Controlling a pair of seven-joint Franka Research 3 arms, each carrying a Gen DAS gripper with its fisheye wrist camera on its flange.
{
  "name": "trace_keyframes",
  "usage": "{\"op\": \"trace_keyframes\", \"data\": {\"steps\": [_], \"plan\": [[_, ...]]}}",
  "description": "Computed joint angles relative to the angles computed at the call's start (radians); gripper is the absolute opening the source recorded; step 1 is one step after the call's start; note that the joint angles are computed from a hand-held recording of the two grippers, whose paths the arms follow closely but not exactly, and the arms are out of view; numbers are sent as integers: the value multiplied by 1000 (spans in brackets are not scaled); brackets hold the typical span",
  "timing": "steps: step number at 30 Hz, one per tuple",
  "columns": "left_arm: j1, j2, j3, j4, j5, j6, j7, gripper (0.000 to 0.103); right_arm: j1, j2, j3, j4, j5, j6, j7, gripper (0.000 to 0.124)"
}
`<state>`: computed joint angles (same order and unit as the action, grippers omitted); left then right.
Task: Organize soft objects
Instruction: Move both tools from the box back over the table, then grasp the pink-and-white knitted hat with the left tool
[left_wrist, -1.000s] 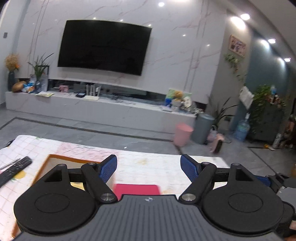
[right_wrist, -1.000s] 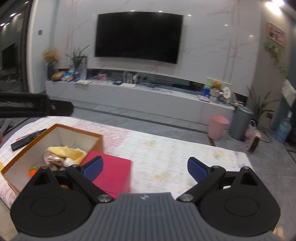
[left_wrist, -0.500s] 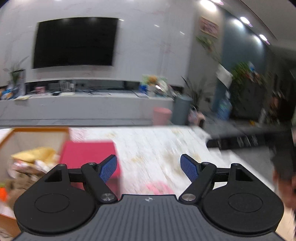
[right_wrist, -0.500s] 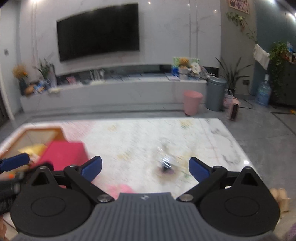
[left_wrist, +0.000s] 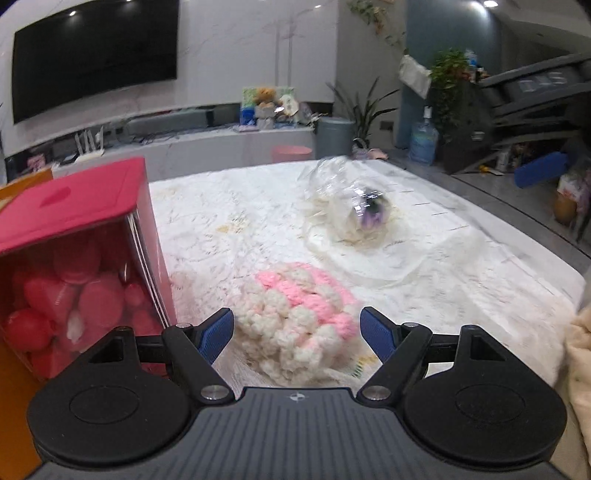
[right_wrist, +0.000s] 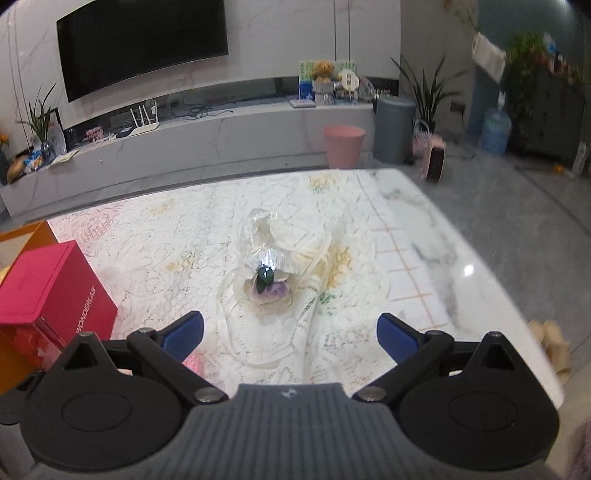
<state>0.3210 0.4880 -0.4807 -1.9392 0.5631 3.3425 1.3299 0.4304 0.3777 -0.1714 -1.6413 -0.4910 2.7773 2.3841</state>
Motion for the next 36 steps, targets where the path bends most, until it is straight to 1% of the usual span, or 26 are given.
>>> {"op": "trace_keyframes", "data": {"steps": [1,2,3,5,7,9,10,11,13,14,15,16,18,19,20,21,23,24,26,27,28,29,31,32,34,36], "plan": [[25,23,-33,22,4,-23,0,92,-5,7,4,7,12,-3,0,98],[52,40,-63,29,3,-27,7,93,-10,10,9,9,26,-3,-5,98],[63,53,-79,34,-1,-19,12,96,-19,17,17,16,45,-3,-18,98],[61,78,-84,55,-7,-5,13,97,-32,27,31,25,85,-4,-47,98],[72,91,-102,61,-8,-8,5,98,-37,38,37,38,120,-15,-66,98],[62,89,-96,60,-10,-21,0,100,-35,45,36,43,146,-21,-71,98],[47,85,-82,60,-15,-29,2,100,-37,48,40,44,159,-22,-80,98],[19,82,-52,63,-25,-28,5,101,-37,52,42,48,171,-25,-90,98],[-46,61,23,45,-41,6,6,101,-30,56,38,50,180,-33,-98,98],[-68,54,49,36,-42,26,5,99,-27,57,36,49,183,-33,-100,98],[-99,44,88,24,-46,56,1,96,-25,57,36,48,186,-32,-104,98],[-110,39,105,13,-39,77,-6,94,-24,58,36,46,189,-30,-108,98],[-86,40,89,7,0,97,-34,78,-19,58,32,44,190,-26,-112,98],[-56,41,64,5,29,97,-56,74,-18,58,30,43,190,-23,-115,98],[-16,47,27,5,62,92,-82,67,-16,58,29,42,190,-21,-117,98],[10,54,2,11,85,83,-104,60,-16,58,29,42,191,-21,-123,97],[74,56,-52,2,133,81,-150,52,-13,60,28,43,191,-23,-131,97],[96,51,-66,-8,153,89,-169,50,-12,61,28,44,192,-24,-133,96],[93,25,-46,-34,164,119,-202,50,-12,63,30,43,195,-18,-143,94],[114,20,-61,-41,185,121,-227,50,-10,65,30,44,193,-14,-148,94],[157,24,-99,-43,221,109,-263,50,-13,68,35,42,194,0,-166,94],[216,38,-158,-39,263,85,-304,50,-15,70,40,36,193,30,-190,94],[354,78,-296,-45,330,38,-362,50,-5,82,33,34,175,78,-238,94],[397,90,-340,-54,332,25,-365,50,11,93,18,48,160,78,-251,96],[498,138,-447,-71,328,-14,-352,49,39,124,-12,90,139,73,-255,98],[576,199,-537,-77,316,-67,-319,49,37,164,-8,151,156,59,-280,100]]}}
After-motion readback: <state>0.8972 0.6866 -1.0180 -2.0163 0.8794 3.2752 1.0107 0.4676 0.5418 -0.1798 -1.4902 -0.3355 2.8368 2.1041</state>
